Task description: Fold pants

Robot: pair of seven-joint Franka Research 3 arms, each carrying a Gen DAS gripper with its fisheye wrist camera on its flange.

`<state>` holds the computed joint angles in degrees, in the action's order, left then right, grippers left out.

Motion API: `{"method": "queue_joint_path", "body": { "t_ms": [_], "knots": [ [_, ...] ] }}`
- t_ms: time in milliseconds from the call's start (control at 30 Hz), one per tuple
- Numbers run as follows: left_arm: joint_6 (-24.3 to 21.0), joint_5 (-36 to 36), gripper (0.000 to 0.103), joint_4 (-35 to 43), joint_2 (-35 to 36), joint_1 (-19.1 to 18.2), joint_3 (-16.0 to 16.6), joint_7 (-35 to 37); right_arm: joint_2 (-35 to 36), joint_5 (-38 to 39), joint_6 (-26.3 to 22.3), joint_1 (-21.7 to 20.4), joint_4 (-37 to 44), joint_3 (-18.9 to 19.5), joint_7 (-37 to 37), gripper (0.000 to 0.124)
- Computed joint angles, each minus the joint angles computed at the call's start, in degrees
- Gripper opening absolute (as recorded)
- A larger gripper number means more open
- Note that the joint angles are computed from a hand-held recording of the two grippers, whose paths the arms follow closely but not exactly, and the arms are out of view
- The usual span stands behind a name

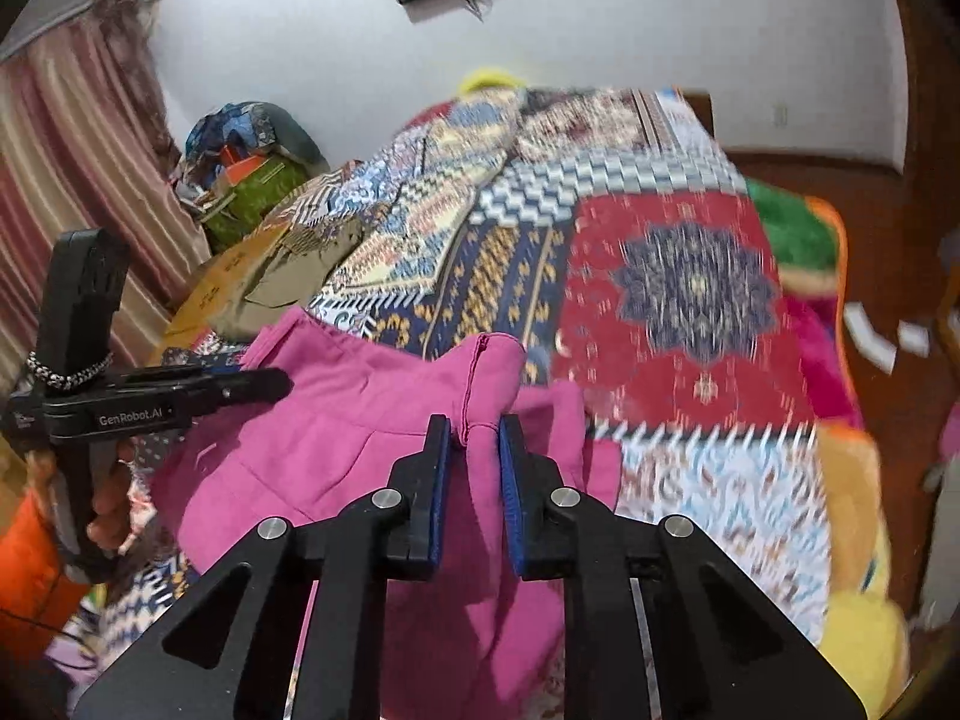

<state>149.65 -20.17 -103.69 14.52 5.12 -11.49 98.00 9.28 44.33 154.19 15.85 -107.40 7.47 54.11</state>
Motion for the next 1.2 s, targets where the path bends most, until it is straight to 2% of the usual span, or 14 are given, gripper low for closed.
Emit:
{"method": "queue_joint_path", "body": {
  "t_ms": [67,133,200,267,333,433,600,733,800,933,1000,1033,1133,1200],
  "knots": [
    [1.3,0.6,0.023,-1.0,-0.5,-0.4,0.6,-2.6,1.8,-3.5,-0.2,0.7,1.7,-0.5,2.3,0.014],
    [1.6,0.7,0.023,-1.4,-0.5,-0.4,0.8,-4.6,4.6,-9.3,-4.7,1.2,5.1,-1.6,7.4,0.015],
    [0.0,1.3,0.023,-0.6,0.0,-0.4,1.1,-6.4,5.8,-12.5,-8.3,0.9,7.1,-2.1,11.1,0.020],
    [-0.7,1.2,0.025,-0.1,0.1,-0.1,0.8,-6.4,4.1,-9.6,-8.0,-0.7,5.6,-1.3,9.9,0.026],
    [-1.4,3.6,0.025,0.5,-0.1,-0.7,1.4,-7.7,1.2,-9.2,-5.9,-1.2,2.8,-1.7,10.1,0.027],
    [-1.3,6.6,0.026,0.3,-1.2,-1.4,1.9,-9.2,-3.2,-8.5,-5.2,-2.1,-1.0,-2.3,8.8,0.027],
    [1.8,10.7,0.026,-3.1,-5.7,-2.7,2.4,-11.0,-8.5,-4.5,-9.8,-2.7,-6.2,-3.6,4.9,0.035],
    [3.6,10.6,0.026,-5.1,-8.1,-3.7,2.1,-10.2,-9.1,-1.3,-10.9,-1.9,-8.5,-3.9,3.6,0.045],
    [2.5,8.1,0.026,-4.7,-7.9,-4.0,1.5,-6.7,-8.9,1.2,-11.4,-1.7,-9.0,-3.9,2.9,0.045],
    [-1.0,8.7,0.026,-2.5,-5.0,-5.1,1.3,-5.3,-8.3,6.5,-11.9,-1.5,-8.9,-3.7,0.3,0.044],
    [-2.3,10.9,0.026,-1.6,-3.6,-5.4,1.9,-7.5,-8.0,7.3,-12.7,-1.5,-8.6,-3.8,-0.5,0.034],
    [-2.7,11.9,0.026,-1.0,-2.7,-5.4,2.3,-8.8,-7.6,7.1,-13.3,-1.5,-8.2,-3.8,-0.3,0.028],
    [-2.5,12.1,0.023,-0.3,-1.3,-4.5,2.4,-10.0,-7.3,3.3,-12.9,-1.1,-8.4,-3.5,1.8,0.027],
    [-2.1,15.7,0.015,-0.2,-0.9,-5.0,3.2,-12.9,-6.8,0.3,-12.5,-0.7,-8.5,-3.3,3.4,0.026]
  ]
}}
